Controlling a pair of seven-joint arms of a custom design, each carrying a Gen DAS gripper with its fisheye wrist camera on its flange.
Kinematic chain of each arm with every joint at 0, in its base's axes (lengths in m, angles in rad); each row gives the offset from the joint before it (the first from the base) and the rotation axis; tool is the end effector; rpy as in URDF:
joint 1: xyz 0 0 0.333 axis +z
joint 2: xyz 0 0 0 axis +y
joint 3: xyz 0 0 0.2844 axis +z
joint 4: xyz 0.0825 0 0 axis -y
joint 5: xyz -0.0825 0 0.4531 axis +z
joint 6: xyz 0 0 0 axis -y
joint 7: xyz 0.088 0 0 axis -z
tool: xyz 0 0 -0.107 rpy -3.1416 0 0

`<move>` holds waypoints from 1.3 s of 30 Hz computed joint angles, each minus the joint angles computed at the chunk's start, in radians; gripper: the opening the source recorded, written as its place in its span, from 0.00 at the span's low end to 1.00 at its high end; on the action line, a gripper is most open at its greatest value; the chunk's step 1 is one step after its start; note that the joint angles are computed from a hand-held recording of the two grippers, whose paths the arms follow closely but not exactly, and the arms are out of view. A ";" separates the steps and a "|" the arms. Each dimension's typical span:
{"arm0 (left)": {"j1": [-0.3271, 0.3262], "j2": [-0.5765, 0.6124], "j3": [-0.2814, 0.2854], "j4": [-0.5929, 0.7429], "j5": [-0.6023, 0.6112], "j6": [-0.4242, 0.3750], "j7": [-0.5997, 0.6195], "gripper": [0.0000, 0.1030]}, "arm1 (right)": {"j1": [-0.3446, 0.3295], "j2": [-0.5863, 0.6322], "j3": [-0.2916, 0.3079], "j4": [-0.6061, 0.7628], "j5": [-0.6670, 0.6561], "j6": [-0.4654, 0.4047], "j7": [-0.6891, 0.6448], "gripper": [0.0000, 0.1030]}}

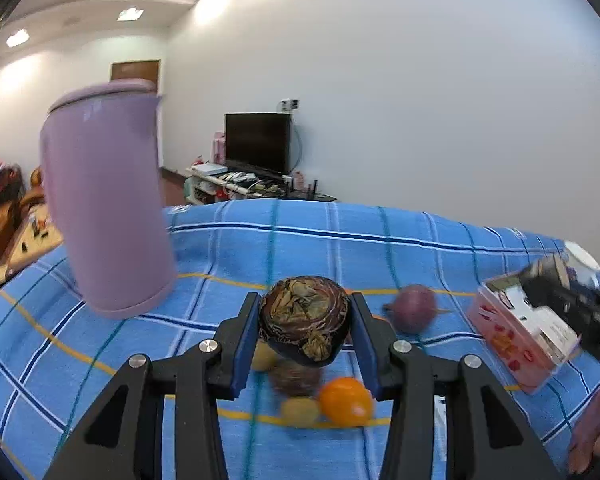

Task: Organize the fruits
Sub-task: 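Carry both held items over the pink tin box and open both tools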

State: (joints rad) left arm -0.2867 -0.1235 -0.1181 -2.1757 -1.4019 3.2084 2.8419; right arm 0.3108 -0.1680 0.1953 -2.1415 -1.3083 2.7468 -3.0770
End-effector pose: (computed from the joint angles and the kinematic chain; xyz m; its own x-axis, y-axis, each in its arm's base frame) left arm 0.5727 -0.1449 0.4570 -0.2816 -0.9568 0.0719 -0.4527 0.0664 -0.8892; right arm 0.5129 0.3321 0.4799 0.0097 -0.9952 -0.0970 -0.4468 0.0824 -0.8908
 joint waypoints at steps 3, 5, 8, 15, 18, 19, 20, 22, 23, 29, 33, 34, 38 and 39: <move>-0.008 0.001 -0.029 -0.007 0.088 -0.002 -0.064 0.44 | -0.021 -0.060 -0.010 -0.059 -0.003 -0.010 0.029 0.42; -0.036 0.010 -0.029 0.005 0.099 0.000 -0.069 0.44 | -0.040 -0.091 -0.013 -0.092 0.013 -0.021 0.031 0.41; -0.062 0.022 -0.041 0.022 0.122 -0.007 -0.093 0.44 | -0.071 -0.138 -0.013 -0.138 0.048 -0.037 0.024 0.41; -0.061 0.082 -0.110 0.051 0.442 -0.021 -0.391 0.44 | -0.139 -0.221 -0.008 -0.224 0.114 -0.070 -0.039 0.42; -0.050 0.112 -0.132 0.064 0.644 -0.048 -0.597 0.44 | -0.163 -0.225 -0.016 -0.235 0.156 -0.071 -0.091 0.42; -0.048 0.128 -0.135 0.072 0.734 -0.053 -0.684 0.44 | -0.169 -0.222 -0.015 -0.235 0.168 -0.072 -0.106 0.42; -0.048 0.140 -0.135 0.078 0.827 -0.057 -0.772 0.44 | -0.175 -0.220 -0.015 -0.234 0.177 -0.072 -0.121 0.42; -0.059 0.168 -0.122 0.095 1.010 -0.066 -0.937 0.44 | -0.184 -0.211 -0.015 -0.228 0.194 -0.075 -0.150 0.42; -0.068 0.182 -0.112 0.107 1.090 -0.073 -1.007 0.44 | -0.187 -0.206 -0.018 -0.227 0.203 -0.068 -0.163 0.42; -0.096 0.249 -0.093 0.174 1.305 -0.135 -1.198 0.44 | -0.193 -0.177 -0.035 -0.217 0.276 -0.058 -0.244 0.42; -0.097 0.274 -0.087 0.203 1.368 -0.177 -1.251 0.44 | -0.190 -0.148 -0.070 -0.220 0.385 0.010 -0.314 0.42; -0.093 0.279 -0.091 0.210 1.371 -0.188 -1.253 0.44 | -0.193 -0.143 -0.067 -0.217 0.397 0.010 -0.322 0.42; -0.087 0.296 -0.095 0.237 1.390 -0.226 -1.274 0.44 | -0.195 -0.124 -0.054 -0.203 0.424 -0.005 -0.353 0.42; -0.087 0.298 -0.095 0.241 1.396 -0.232 -1.278 0.44 | -0.196 -0.118 -0.053 -0.197 0.426 -0.008 -0.355 0.42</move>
